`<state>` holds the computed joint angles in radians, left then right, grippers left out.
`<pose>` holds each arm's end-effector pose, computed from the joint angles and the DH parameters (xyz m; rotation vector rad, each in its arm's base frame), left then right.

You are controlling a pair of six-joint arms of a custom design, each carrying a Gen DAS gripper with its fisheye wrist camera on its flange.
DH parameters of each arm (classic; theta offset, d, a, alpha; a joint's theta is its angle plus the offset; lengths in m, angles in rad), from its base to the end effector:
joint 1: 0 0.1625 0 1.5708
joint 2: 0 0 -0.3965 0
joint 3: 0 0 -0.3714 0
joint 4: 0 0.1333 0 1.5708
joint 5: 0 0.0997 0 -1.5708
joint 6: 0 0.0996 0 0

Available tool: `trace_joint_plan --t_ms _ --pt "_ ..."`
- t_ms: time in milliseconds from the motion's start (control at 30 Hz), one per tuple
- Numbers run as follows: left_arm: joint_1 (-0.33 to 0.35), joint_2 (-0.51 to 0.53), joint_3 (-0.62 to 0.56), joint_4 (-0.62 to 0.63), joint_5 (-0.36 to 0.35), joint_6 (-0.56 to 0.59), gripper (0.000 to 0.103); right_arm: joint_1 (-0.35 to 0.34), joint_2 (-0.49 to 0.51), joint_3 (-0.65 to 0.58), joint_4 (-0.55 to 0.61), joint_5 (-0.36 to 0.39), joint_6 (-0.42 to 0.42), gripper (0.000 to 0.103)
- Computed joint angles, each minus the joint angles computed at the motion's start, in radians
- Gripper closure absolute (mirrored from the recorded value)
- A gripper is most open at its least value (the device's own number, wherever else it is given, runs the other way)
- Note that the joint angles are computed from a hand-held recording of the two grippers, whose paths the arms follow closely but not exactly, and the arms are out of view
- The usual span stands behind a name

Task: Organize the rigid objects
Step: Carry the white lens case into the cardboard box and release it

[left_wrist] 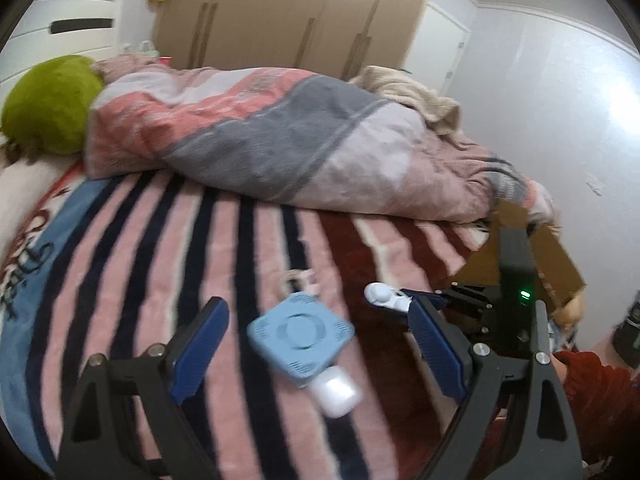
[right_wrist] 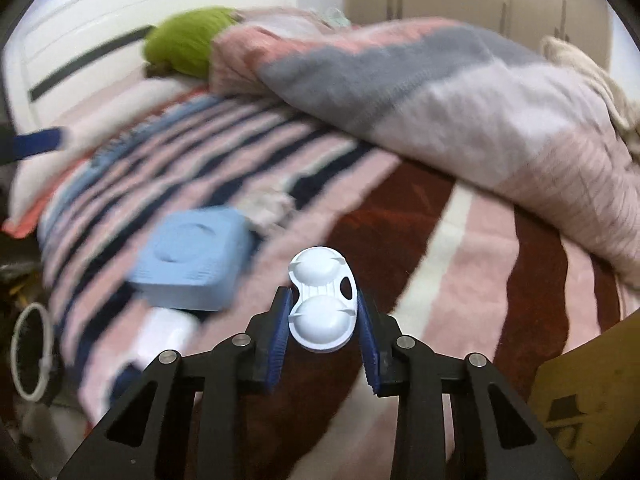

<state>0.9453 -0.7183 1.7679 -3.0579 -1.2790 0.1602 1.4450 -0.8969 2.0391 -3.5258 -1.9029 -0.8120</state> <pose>-0.2283 -0.5927 0.0572 1.0135 2.6911 -0.7191 0.0324 -0.5471 0.1422 0.6419 -2.3096 0.7368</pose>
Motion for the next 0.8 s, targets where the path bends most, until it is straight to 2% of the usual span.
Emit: trace_joint_plan --t_ms 233,300,367,433,500,633,800 --pt "-0.028 0.041 -0.089 0.102 -0.191 -0.006 0.014 0.078 -0.166 0.140 0.013 0.116 -0.034 0.075" --pt "-0.044 0.059 -0.121 0.132 -0.232 -0.006 0.023 0.087 -0.205 0.169 -0.002 0.138 -0.040 0.075" --pt "-0.057 0.075 -0.152 0.164 -0.265 -0.016 0.045 0.088 -0.249 0.195 -0.015 0.160 -0.039 0.075" --pt "-0.068 0.092 -0.181 0.188 -0.313 -0.017 0.060 0.084 -0.286 0.219 -0.050 0.173 -0.050 0.075" --pt "-0.088 0.110 -0.206 0.204 -0.335 -0.001 0.065 0.072 -0.323 0.241 -0.081 0.185 -0.062 0.075" --pt "-0.136 0.159 -0.266 0.234 -0.312 0.001 0.074 0.034 -0.392 0.270 -0.093 0.207 -0.059 0.075" --pt "-0.180 0.234 -0.354 0.296 -0.317 0.015 0.074 -0.038 -0.509 0.310 -0.054 0.233 -0.039 0.075"
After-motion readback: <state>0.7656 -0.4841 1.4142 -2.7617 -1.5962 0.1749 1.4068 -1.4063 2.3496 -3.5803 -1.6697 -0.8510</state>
